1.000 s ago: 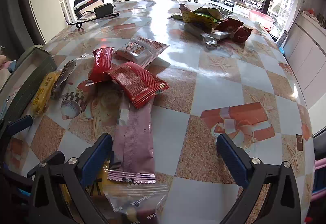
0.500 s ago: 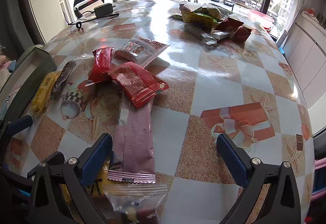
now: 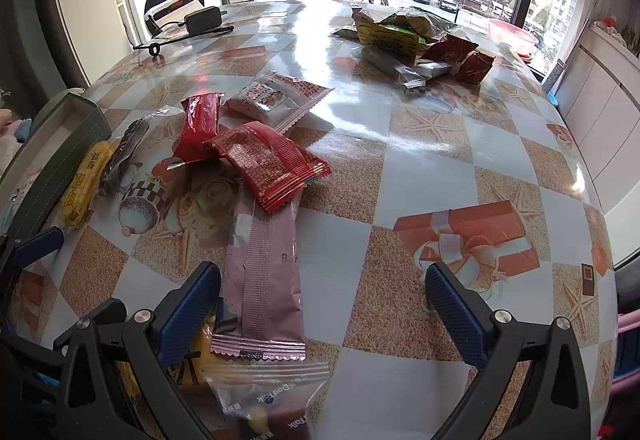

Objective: Organize snacks
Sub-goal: 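Grasp the gold packet with left gripper while right gripper grasps the mauve bar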

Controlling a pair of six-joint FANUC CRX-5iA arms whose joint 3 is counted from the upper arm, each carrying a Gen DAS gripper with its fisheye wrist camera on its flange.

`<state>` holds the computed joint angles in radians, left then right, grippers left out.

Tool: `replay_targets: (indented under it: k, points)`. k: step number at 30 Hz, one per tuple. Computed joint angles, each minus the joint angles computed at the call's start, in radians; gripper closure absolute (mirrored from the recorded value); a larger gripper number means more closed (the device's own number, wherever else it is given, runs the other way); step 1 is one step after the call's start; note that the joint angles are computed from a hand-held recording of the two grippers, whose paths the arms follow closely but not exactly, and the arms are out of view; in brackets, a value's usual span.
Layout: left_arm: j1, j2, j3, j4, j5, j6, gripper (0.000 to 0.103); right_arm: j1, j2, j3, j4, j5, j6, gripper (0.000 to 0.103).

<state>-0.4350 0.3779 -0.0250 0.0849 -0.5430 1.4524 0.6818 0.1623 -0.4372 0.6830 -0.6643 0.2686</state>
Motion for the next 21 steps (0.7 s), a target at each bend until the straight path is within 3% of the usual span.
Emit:
replay_targets:
  k: [8,13,17,20,21]
  points:
    - [0.0,0.0,0.0,0.001,0.0,-0.001,0.0,0.0,0.003,0.007,-0.011,-0.004,0.013,0.0]
    - [0.0,0.0,0.0,0.0,0.0,-0.001,0.0,-0.024,0.065,0.186,-0.262,-0.143,0.264,0.0]
    - [0.001,0.0,0.0,0.002,-0.001,-0.003,0.0,-0.042,0.114,0.289,-0.354,-0.217,0.394,0.001]
    - [0.003,-0.001,0.009,0.023,-0.035,-0.026,0.0,-0.041,0.113,0.317,-0.384,-0.239,0.452,0.024]
    - [0.002,-0.011,-0.001,0.037,-0.028,-0.043,0.0,-0.039,0.106,0.313,-0.382,-0.239,0.454,0.051]
